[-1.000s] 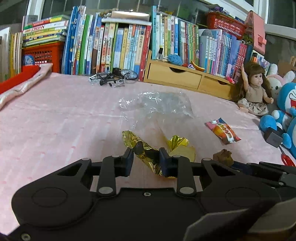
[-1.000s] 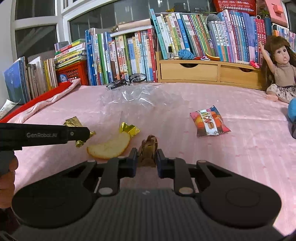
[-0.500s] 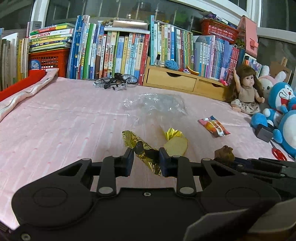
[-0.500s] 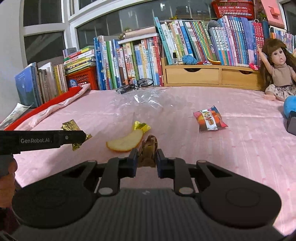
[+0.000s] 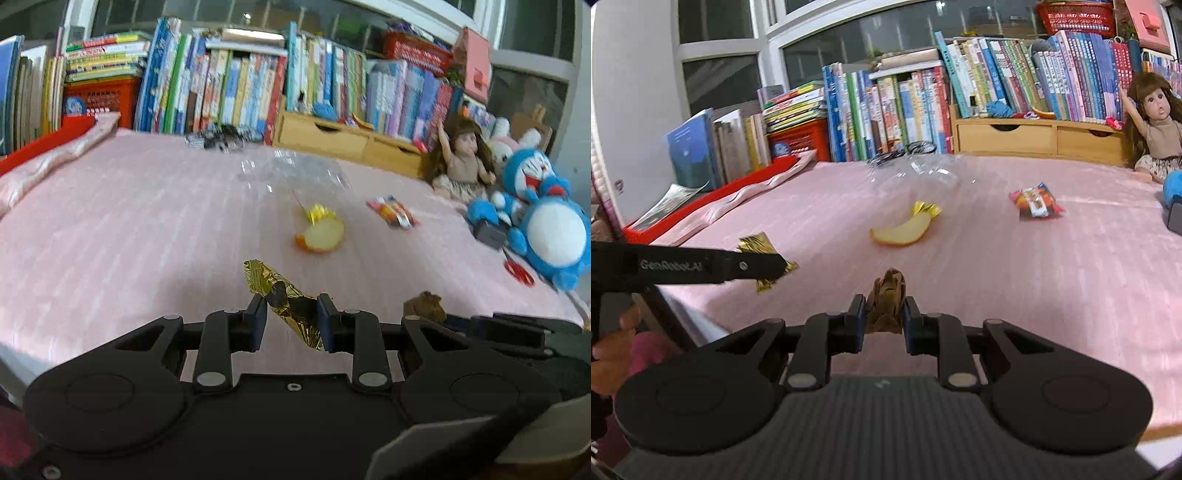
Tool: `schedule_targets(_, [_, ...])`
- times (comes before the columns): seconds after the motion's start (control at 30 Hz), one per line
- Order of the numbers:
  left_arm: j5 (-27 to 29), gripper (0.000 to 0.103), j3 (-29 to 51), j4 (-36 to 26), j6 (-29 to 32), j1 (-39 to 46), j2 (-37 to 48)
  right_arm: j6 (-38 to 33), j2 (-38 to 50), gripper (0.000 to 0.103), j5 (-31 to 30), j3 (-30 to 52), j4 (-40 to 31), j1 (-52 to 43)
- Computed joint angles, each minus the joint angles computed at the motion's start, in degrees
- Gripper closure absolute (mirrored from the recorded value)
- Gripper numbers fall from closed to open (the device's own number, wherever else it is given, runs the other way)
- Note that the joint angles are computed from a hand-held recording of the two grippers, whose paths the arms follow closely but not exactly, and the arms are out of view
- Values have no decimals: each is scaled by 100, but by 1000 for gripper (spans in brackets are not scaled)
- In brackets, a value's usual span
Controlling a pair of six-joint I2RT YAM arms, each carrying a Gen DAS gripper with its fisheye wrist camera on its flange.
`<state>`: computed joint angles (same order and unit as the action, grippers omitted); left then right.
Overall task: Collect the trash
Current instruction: 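Lower both held items past the table edge over the bin, then open both tools to drop the foil and scrap into the bin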
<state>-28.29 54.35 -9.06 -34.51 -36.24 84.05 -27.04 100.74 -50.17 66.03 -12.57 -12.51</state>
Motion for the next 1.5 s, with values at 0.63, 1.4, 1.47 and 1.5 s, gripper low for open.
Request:
schedule_targets(0.63, [1411,75,-679,-1409,-772,-297,90,-2146,80,77,565,-534,-2131,-275])
schedule_targets(1.4, [1310,53,-363,-1644,-482,-369,769,-1876,478,41,772,-495,-1872,-90])
schedule_targets(1.47, [1231,50,-252,-1752,-421,-390,762,-1896,458,40,729,-456,-1930,-104])
schedule_targets(1.5, [1178,50,-219,-1812,-382,-424,720,-1942,454,39,678,-416,-1998,-126])
